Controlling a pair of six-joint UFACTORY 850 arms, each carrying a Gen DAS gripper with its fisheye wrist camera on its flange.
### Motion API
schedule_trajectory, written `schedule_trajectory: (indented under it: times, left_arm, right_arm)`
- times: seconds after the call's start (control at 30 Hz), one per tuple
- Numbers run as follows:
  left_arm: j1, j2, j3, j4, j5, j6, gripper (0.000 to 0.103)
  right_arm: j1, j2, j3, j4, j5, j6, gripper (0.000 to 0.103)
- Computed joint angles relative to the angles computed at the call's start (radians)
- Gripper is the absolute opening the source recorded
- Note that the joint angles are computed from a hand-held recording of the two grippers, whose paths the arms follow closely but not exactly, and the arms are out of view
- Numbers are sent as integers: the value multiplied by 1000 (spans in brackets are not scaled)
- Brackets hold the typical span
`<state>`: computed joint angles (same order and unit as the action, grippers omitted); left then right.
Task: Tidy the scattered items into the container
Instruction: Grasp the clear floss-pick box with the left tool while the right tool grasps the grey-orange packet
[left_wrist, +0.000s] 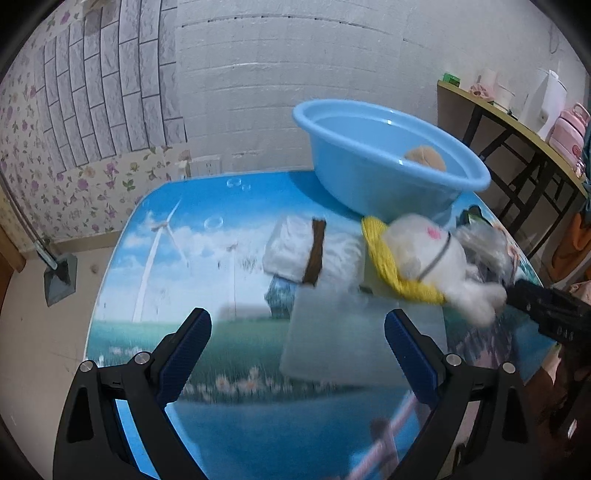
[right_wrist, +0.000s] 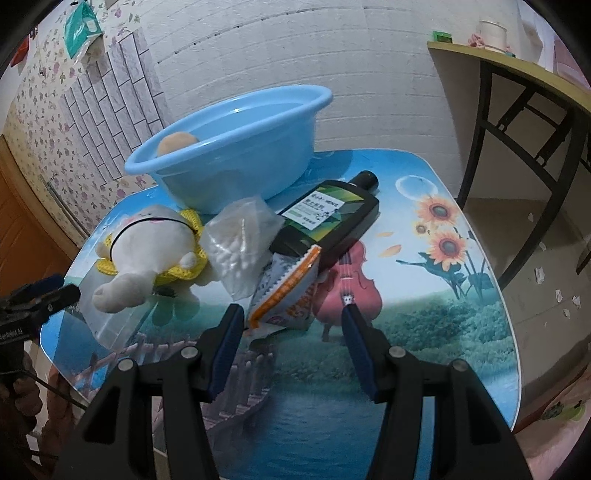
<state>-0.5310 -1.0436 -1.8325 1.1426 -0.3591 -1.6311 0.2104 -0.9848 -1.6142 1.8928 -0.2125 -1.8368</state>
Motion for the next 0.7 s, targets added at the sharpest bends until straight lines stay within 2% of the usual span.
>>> schedule_trajectory:
  times: [0.13, 0.3, 0.53, 0.7]
  left_arm:
    - [15, -36, -71, -81, -14, 104, 95]
    - [27, -100, -184, -247, -33, 338, 95]
    - [29, -211, -370, -447, -125, 623, 95]
    - [31, -307, -533, -559, -200, 790, 95]
  right_arm:
    - [0, -16, -23, -49, 3, 37, 55]
    - [-4, -35, -51, -128, -8, 114, 55]
    - [2, -56, -92, -280, -8, 254, 55]
    - [2, -68, -112, -328, -16, 298, 55]
